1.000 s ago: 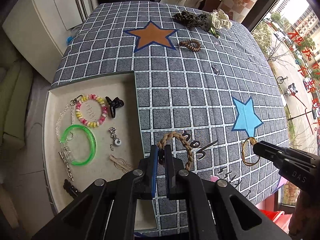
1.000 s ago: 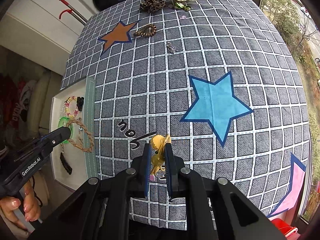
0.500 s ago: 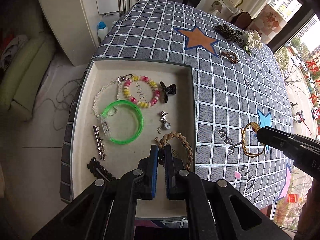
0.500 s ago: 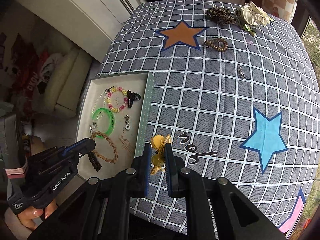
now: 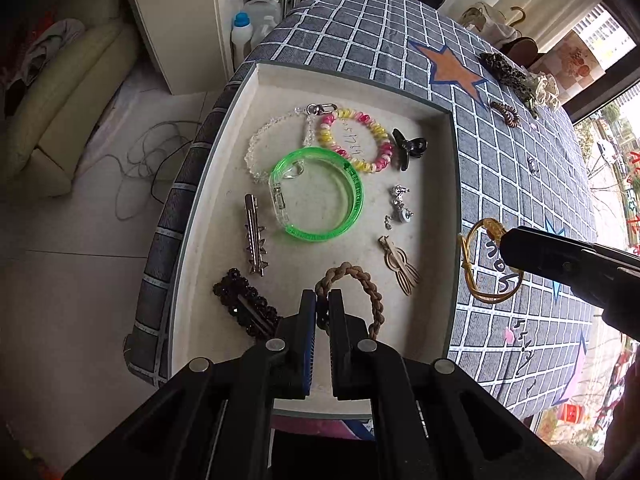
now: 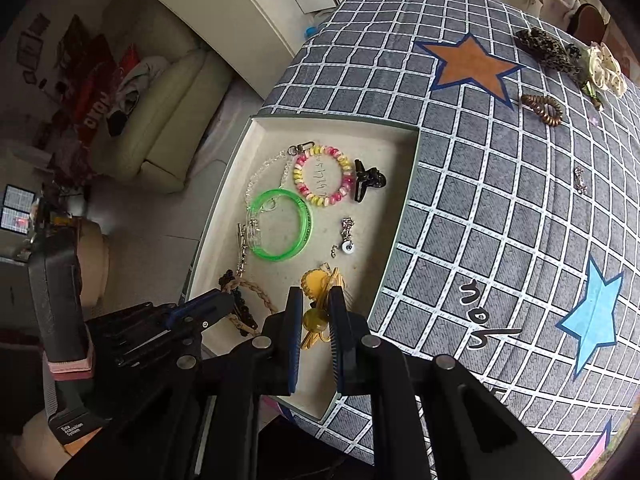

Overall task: Organize jewelry
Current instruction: 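Carry both bracelets over the white tray with both tools, then open both tools to release the bracelets into the tray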

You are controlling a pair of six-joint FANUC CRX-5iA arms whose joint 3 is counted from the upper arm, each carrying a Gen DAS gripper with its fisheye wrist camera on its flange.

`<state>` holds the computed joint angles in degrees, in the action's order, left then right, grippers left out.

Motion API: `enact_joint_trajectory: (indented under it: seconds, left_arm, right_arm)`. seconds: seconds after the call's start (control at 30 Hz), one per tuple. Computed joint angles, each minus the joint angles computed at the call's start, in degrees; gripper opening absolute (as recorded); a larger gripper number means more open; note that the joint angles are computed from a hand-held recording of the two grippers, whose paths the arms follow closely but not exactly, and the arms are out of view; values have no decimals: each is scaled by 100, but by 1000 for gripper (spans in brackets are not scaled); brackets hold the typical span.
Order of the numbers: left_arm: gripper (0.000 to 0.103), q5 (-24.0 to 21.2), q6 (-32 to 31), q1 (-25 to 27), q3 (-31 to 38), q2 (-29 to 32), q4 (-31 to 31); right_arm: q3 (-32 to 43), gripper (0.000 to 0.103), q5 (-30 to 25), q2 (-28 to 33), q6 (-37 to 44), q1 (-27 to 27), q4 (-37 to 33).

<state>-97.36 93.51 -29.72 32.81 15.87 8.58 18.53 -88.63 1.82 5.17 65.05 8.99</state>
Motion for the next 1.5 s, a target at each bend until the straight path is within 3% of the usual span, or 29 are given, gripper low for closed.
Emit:
enact_joint_trajectory:
  seconds: [0.43,1.23,1.5]
  left_arm:
    - [13,265,0,-50,-547,-67,-165]
    - [13,298,19,-210,-632,-49,-715]
    - [13,281,41,-241,-564,-37,-765]
  right_arm:
    - [-271,14,478,145,158,-256,-731]
    - [-296,15,395,591,812,-477,-1113]
    - [-277,32,434,548,875,-589,-1165]
